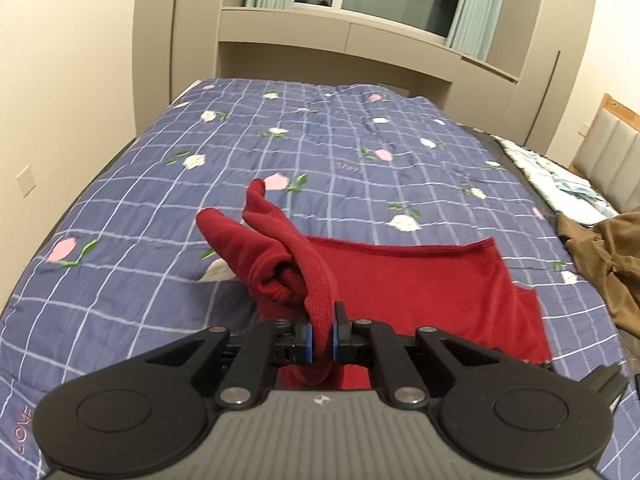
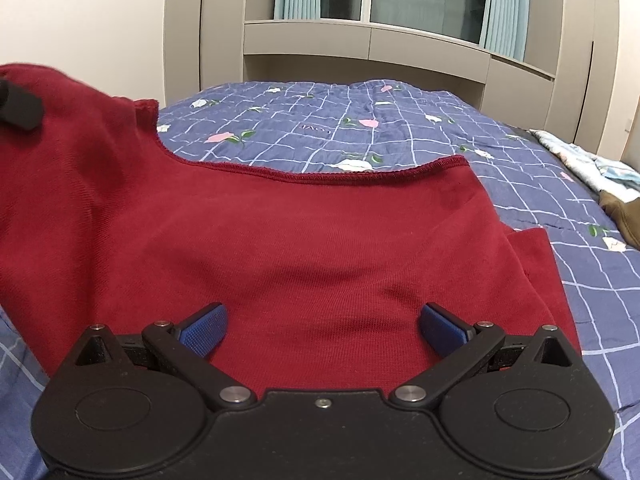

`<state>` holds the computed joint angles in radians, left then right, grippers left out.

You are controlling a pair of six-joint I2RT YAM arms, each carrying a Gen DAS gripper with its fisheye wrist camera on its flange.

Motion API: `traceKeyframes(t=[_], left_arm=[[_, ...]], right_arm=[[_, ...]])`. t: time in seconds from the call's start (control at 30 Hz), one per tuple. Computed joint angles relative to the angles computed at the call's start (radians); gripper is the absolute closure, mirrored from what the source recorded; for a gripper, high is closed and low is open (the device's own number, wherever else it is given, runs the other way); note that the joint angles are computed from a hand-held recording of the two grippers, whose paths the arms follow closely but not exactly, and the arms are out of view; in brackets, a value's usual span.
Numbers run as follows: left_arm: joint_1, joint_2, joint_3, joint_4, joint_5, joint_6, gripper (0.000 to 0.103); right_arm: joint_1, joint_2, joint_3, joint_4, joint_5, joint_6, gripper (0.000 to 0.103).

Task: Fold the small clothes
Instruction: 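Lift the sweater edge with the left gripper and fold it over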

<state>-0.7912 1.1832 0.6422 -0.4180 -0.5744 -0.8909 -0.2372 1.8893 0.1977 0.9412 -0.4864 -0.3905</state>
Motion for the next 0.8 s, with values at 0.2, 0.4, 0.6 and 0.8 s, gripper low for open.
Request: traceKeyframes(t=[0.2, 0.4, 0.6, 0.8], left_arm=[[-0.02, 0.027, 0.045, 0.045, 0.017, 0.058, 0.095], [-0.068, 0.149, 0.133, 0.133, 0.043, 0.155, 0.095], [-0.139, 0.349, 0.271, 0.239, 0.096, 0.243, 0.095], [-0.205, 0.59, 0.424, 0.31, 0.175, 0.256, 0.095]], right_arm=[[-0.29, -0.121, 0.141, -0.461, -0.382, -0.053, 0.001], [-0.664, -0.155, 0.342, -1.052, -0.572, -0.484, 0.0], [-0.989, -0.036, 0.543, -1.481, -0.574, -0.943, 0.0], [-1.198, 0.077, 0.638, -1.548, -0.463, -1.083, 0.0]])
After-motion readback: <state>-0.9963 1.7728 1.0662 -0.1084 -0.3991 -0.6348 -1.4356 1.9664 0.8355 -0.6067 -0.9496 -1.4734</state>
